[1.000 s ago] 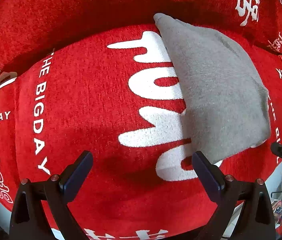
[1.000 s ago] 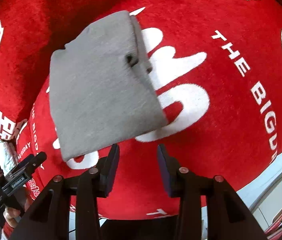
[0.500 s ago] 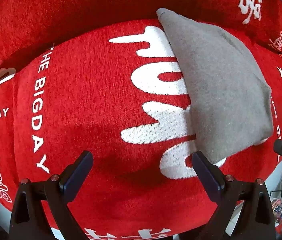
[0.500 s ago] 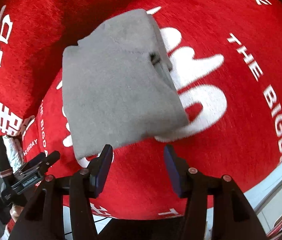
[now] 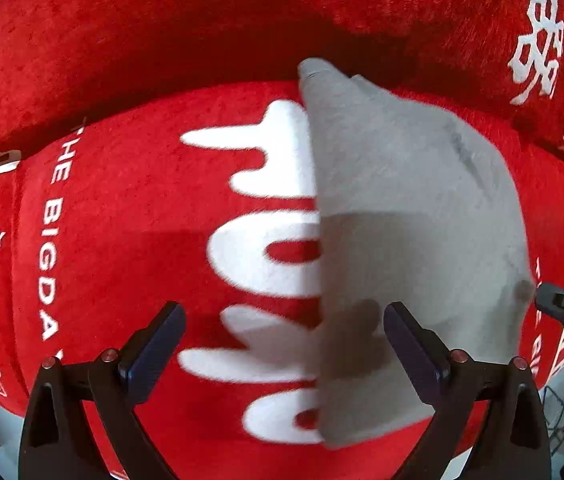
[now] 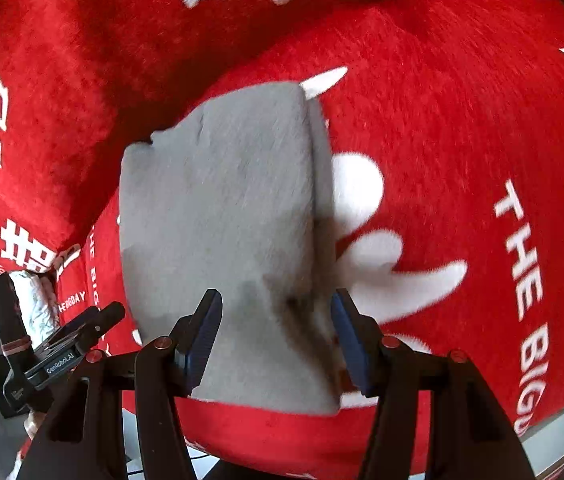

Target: Fold small clothes

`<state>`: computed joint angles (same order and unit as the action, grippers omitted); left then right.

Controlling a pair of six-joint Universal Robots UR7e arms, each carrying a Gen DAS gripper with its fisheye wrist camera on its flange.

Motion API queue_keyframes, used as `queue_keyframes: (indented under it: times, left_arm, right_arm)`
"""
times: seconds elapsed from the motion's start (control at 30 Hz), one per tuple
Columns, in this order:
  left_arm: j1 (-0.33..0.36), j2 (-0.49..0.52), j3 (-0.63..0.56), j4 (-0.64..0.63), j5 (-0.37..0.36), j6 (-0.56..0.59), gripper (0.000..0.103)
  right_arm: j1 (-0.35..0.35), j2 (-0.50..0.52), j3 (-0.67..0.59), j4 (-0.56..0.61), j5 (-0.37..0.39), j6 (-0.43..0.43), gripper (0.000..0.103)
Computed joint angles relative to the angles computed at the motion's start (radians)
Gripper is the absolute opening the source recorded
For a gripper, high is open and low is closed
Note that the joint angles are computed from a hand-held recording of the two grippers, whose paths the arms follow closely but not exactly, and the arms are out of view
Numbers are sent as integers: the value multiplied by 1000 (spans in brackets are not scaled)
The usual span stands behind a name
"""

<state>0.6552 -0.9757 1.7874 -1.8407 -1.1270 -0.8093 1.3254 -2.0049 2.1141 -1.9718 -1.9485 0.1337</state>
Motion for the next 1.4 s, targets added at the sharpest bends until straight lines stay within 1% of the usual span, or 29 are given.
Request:
queue_keyframes:
  times: [0.1,0.17,0.37,0.5,0.67,0.73,0.83,0.9,1.03,1.1,1.17,1.2,1.27,1.3,1.4]
  left_arm:
    - [3,37,-33,-4,-9,-3,100]
    - [5,60,-52,0,-10,-4,100]
    - [11,99,-87,19,-8,-17,100]
    - [13,117,-105,32,-11,-25,100]
    - [18,121,-106,9,-7,-18,100]
    - [25,112,-94,-41,-24,3,100]
    - [56,94,-81,-130,-96,14,100]
    - [77,98,-88,-151,-125,30,100]
    - [105,110,-97,-143,-123,35,100]
    - [134,128,-96,-191,-176,59,100]
    - [150,141,-104,-207,-203,75,100]
    - [162,150,-105,-233,-238,94,100]
    - [174,158,-100,-261,-268,110,100]
    - [178,172,-106,-277,-290,119,100]
    - [161,196,-111,-296,-307,136,100]
  right_arm:
    - [-46,12,-21,9,36,-26,62]
    - [-73,15,-29,14,57,-45,67]
    - [-149,21,-43,31,114,-86,69]
    - [-173,26,-52,37,137,-107,71]
    - [-188,33,-60,32,163,-124,79]
    - [-198,29,-59,21,180,-133,79]
    - [-242,20,-65,29,248,-163,79]
    - [-271,20,-70,41,288,-188,79]
    - [-348,34,-89,122,404,-256,79]
    - [-373,47,-93,158,436,-287,79]
    - [-393,52,-94,178,480,-326,79]
    - [-400,60,-97,188,506,-343,79]
    - [-401,73,-98,197,540,-358,81]
    - [-396,81,-99,200,549,-364,81]
    - [-355,119,-88,175,548,-379,81]
